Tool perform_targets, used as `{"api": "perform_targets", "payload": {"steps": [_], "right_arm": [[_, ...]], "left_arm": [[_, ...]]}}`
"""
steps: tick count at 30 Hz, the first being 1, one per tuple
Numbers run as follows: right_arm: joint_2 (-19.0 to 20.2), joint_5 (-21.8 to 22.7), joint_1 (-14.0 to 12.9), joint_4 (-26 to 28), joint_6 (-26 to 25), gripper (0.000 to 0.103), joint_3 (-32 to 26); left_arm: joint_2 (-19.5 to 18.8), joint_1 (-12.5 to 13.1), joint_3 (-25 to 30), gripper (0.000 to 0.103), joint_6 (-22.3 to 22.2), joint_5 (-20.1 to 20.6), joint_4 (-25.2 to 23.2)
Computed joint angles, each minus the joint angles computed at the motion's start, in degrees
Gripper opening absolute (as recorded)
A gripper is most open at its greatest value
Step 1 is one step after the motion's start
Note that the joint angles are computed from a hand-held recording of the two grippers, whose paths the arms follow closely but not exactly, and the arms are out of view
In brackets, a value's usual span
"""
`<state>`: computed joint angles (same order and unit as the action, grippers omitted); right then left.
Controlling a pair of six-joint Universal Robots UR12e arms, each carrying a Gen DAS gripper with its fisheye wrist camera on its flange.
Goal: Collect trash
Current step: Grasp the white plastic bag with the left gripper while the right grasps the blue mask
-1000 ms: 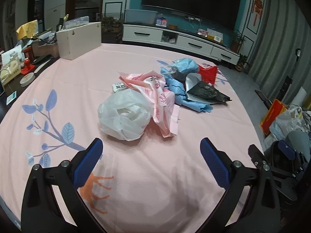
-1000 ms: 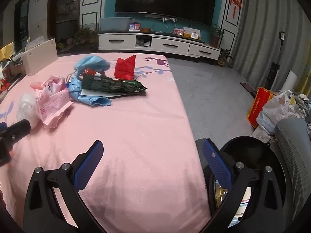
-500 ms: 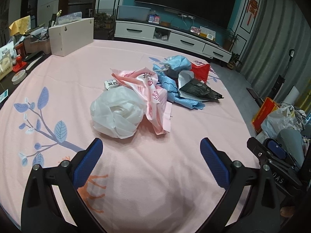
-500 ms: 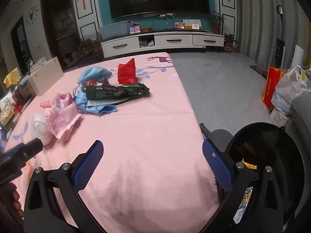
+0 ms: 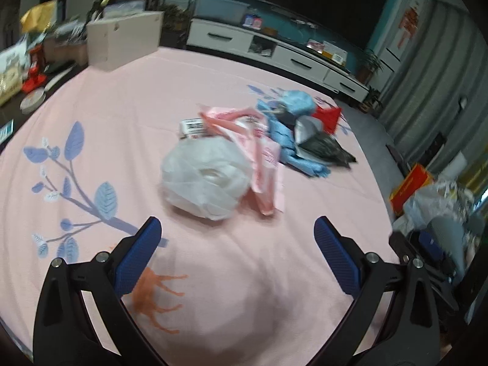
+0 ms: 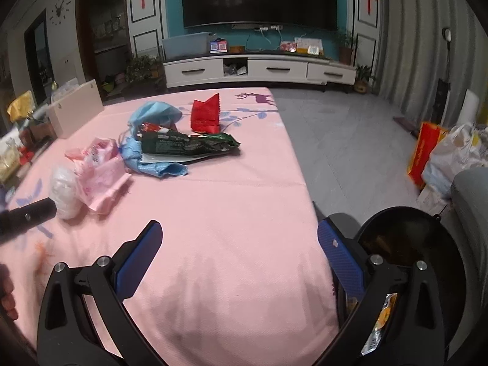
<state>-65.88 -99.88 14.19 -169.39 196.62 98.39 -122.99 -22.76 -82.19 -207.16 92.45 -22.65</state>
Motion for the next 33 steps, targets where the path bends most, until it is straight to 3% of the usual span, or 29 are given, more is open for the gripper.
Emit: {"api": "perform_targets", "payload": {"steps": [4, 6, 9, 14, 17, 20, 22, 24, 26, 28, 29, 31, 33], "right_arm": [[-0.2, 8.9, -2.1, 4.1, 4.3, 0.100, -2.2], [0.7, 13.0, -2.8, 6.3, 4.3, 0.100, -4.7], [2.8, 15.5, -2.9, 11.0, 3.0, 0.100, -9.8], [8.4, 20.4, -2.6, 18.0, 3.5, 0.100, -20.9], [12.2, 20.5, -2.0, 22.6, 3.5, 0.099, -27.7], [16.8, 18.0, -1.0, 29.2, 3.5, 0.097, -35.3], [19.2, 16.1, -0.5, 32.9, 3.5, 0.093, -39.0], [21.0, 14.0, 0.0, 36.1, 2.9, 0.088, -41.5], [21.9, 13.1, 0.4, 38.4, 1.7, 0.071, -42.5], [21.8, 10.7, 0.9, 36.8, 0.6, 0.059, -41.7], [21.6, 8.1, 1.3, 36.4, -0.3, 0.044, -41.4], [20.9, 8.1, 1.5, 35.6, -1.4, 0.030, -40.3], [19.6, 8.6, 1.5, 33.6, -2.3, 0.025, -38.4]], "left_arm": [[0.1, 2.2, -0.1, 0.100, -6.5, -2.4, 1.5], [-0.4, 3.4, 0.5, 0.100, -8.3, -5.7, 1.3], [-1.6, 5.2, 1.7, 0.100, -9.6, -12.3, 1.1], [-3.2, 5.6, 3.5, 0.096, -10.1, -14.0, -1.3], [-4.2, 5.7, 5.0, 0.083, -10.9, -16.2, -4.1], [-5.0, 5.1, 6.8, 0.073, -9.5, -13.3, -7.6], [-5.2, 5.2, 6.8, 0.061, -9.8, -14.2, -7.4], [-5.0, 5.4, 6.4, 0.051, -9.7, -15.4, -6.7], [-4.7, 5.5, 6.0, 0.044, -9.9, -15.0, -6.0], [-4.1, 5.6, 5.1, 0.042, -10.9, -14.6, -4.5], [-3.7, 5.7, 4.6, 0.042, -11.7, -14.1, -3.3], [-3.1, 5.8, 3.8, 0.042, -12.4, -12.9, -1.8], [-2.2, 5.9, 2.5, 0.042, -13.4, -11.0, 0.2]]}}
